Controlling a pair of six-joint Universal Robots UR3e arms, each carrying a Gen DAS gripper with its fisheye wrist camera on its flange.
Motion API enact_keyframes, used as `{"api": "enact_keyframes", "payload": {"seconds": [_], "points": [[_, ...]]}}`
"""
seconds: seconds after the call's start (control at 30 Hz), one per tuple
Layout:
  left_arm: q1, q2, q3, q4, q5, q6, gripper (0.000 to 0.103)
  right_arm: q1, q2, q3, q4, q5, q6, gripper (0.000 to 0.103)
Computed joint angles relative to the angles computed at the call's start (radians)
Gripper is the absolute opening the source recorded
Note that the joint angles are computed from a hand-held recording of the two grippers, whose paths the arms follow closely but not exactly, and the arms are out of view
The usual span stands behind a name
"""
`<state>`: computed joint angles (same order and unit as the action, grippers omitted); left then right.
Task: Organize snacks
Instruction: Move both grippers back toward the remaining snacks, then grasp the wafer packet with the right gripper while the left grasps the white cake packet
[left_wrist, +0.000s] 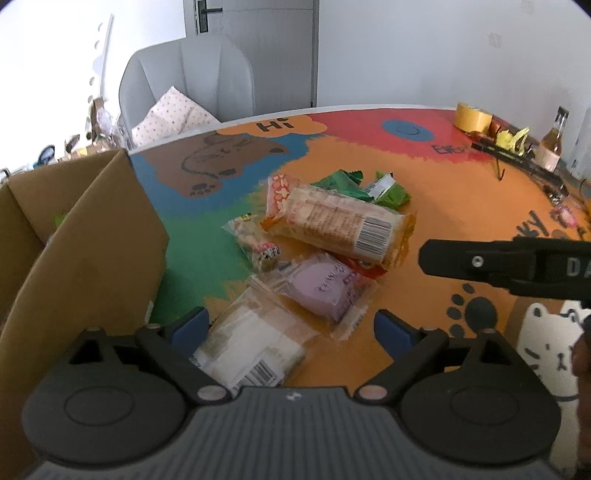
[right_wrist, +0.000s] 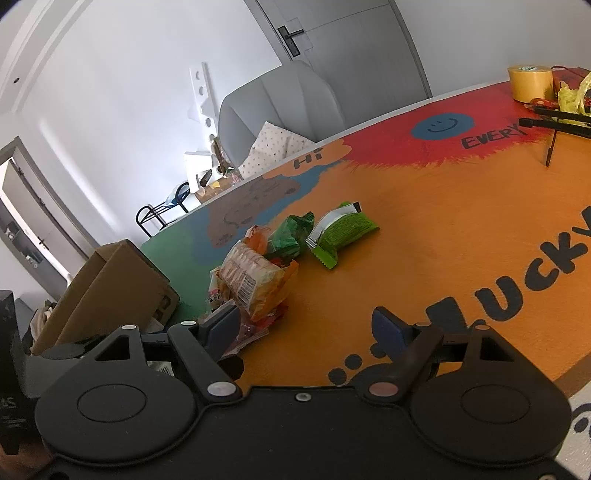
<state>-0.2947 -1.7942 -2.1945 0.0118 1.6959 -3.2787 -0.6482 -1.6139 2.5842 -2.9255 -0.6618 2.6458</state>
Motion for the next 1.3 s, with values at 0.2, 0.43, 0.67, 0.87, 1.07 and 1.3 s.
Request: {"api": "enact_keyframes", "payload": {"seconds": [0.2, 0.43, 0.67, 0.87, 1.07, 1.3], "points": [[0.035, 0.065, -0.044, -0.032, -0.067, -0.001, 0.066, 0.021, -0.017, 0.001, -0.009, -0.007, 0.018, 0.080], [0.027, 0.122, -0.063, -0.096, -0.102, 0.047, 0.068, 0.079, 0.055, -0.043, -0.095, -0.003, 0.082, 0.076], [0.039, 0.147, -0.090, -0.111, -0.096, 0.042, 0.077, 0.186, 0.220, -0.144, -0.210, -0.043, 0.192, 0.043], [0.046, 0.160, -0.107, -0.102, -0.108, 0.041, 0.061, 0.155, 0.189, -0.084, -0.222, -0.030, 0.159, 0.023], [0.052, 0.155, -0.112, -0.073, -0.112, 0.012, 0.052, 0.068, 0.021, 0.006, -0.084, -0.011, 0.057, 0.021], [0.060, 0.163, -0.111, -0.069, -0.139, -0.021, 0.050, -0.039, -0.229, 0.091, 0.153, -0.005, -0.048, 0.021]]}}
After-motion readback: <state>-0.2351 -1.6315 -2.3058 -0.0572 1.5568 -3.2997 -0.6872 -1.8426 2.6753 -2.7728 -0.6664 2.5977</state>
